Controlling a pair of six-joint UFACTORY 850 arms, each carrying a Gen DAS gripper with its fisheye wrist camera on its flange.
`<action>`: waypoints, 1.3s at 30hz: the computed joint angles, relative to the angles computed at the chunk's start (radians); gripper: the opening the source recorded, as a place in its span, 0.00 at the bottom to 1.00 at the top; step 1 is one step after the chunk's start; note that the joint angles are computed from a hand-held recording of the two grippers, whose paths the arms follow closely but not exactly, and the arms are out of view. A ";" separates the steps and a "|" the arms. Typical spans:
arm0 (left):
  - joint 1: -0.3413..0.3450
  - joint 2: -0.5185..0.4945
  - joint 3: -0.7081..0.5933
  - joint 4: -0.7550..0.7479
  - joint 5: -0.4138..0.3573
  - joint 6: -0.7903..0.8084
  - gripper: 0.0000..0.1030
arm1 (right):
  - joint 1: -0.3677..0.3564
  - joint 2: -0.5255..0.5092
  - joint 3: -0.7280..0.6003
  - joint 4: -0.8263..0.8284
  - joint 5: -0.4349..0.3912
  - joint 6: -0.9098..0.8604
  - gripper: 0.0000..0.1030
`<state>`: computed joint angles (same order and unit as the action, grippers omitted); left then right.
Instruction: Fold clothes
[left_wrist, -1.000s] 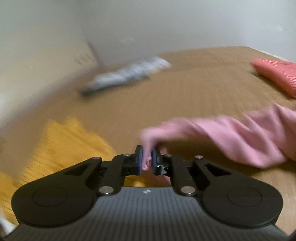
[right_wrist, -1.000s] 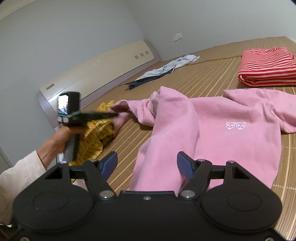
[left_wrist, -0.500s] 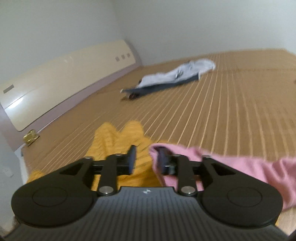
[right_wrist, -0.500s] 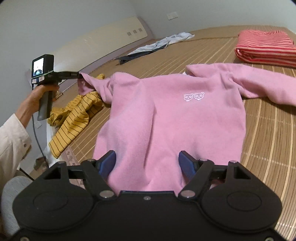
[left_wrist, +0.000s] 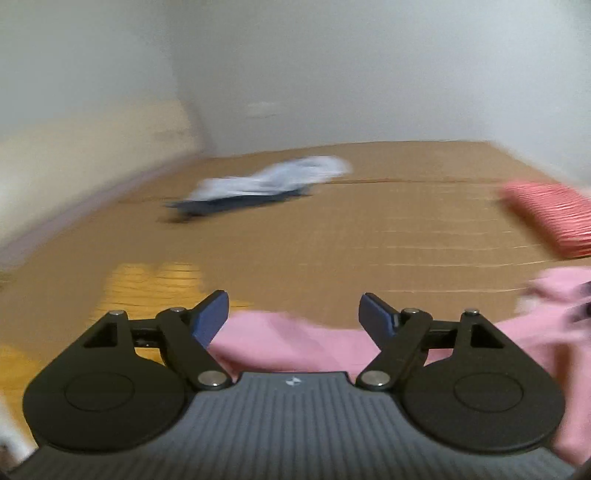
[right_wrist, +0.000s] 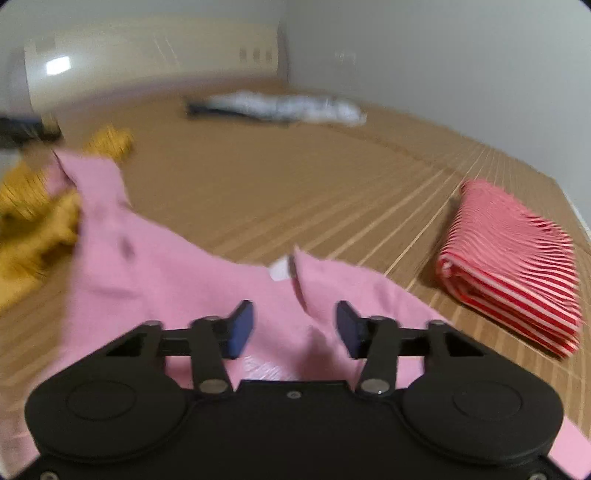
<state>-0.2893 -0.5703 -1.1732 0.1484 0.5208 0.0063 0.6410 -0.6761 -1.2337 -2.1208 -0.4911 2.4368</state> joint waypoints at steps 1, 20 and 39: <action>-0.010 -0.019 -0.017 0.094 -0.003 -0.077 0.79 | -0.009 -0.029 -0.036 0.022 0.032 -0.048 0.41; -0.096 -0.113 -0.077 -0.045 -0.117 0.215 0.80 | -0.032 0.029 0.155 0.220 -0.197 0.013 0.61; -0.048 -0.026 0.011 0.303 -0.079 -0.115 0.80 | 0.154 0.115 0.176 0.041 -0.252 -0.020 0.48</action>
